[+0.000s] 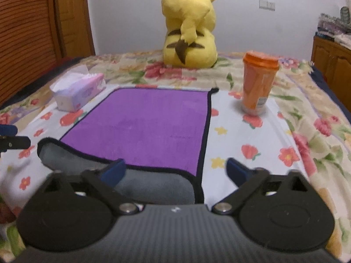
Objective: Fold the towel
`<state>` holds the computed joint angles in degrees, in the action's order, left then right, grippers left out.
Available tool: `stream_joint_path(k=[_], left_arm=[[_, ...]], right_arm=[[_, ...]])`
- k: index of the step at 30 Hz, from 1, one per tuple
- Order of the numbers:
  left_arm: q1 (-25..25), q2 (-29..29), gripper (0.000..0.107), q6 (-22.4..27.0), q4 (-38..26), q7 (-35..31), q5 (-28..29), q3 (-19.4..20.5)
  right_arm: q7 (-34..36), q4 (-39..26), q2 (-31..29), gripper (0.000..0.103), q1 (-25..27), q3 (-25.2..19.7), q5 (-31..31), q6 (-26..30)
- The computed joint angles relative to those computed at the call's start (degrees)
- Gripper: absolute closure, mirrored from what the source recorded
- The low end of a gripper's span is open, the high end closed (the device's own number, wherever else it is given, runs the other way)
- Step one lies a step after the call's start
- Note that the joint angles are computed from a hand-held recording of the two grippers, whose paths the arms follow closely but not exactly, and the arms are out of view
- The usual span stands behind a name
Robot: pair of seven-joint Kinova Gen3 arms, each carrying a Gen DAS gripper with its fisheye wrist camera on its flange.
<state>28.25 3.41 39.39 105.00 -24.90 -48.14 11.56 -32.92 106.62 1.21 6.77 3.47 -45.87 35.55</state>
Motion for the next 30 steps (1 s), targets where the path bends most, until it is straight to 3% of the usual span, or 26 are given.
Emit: stream_joint_path(k=[13, 30], left_arm=[[0.1, 2.3, 0.044, -1.9, -0.4, -3.9, 1.9, -1.7], [-1.9, 2.6, 0.069, -5.7, -0.3, -7.6, 9.0, -3.3]], right_arm=[[-5.9, -4.2, 3.4, 0.019, 1.6, -0.8, 5.4, 7.3], [-8.1, -6.7, 5.6, 0.030, 4.0, -1.7, 5.2, 12.4]])
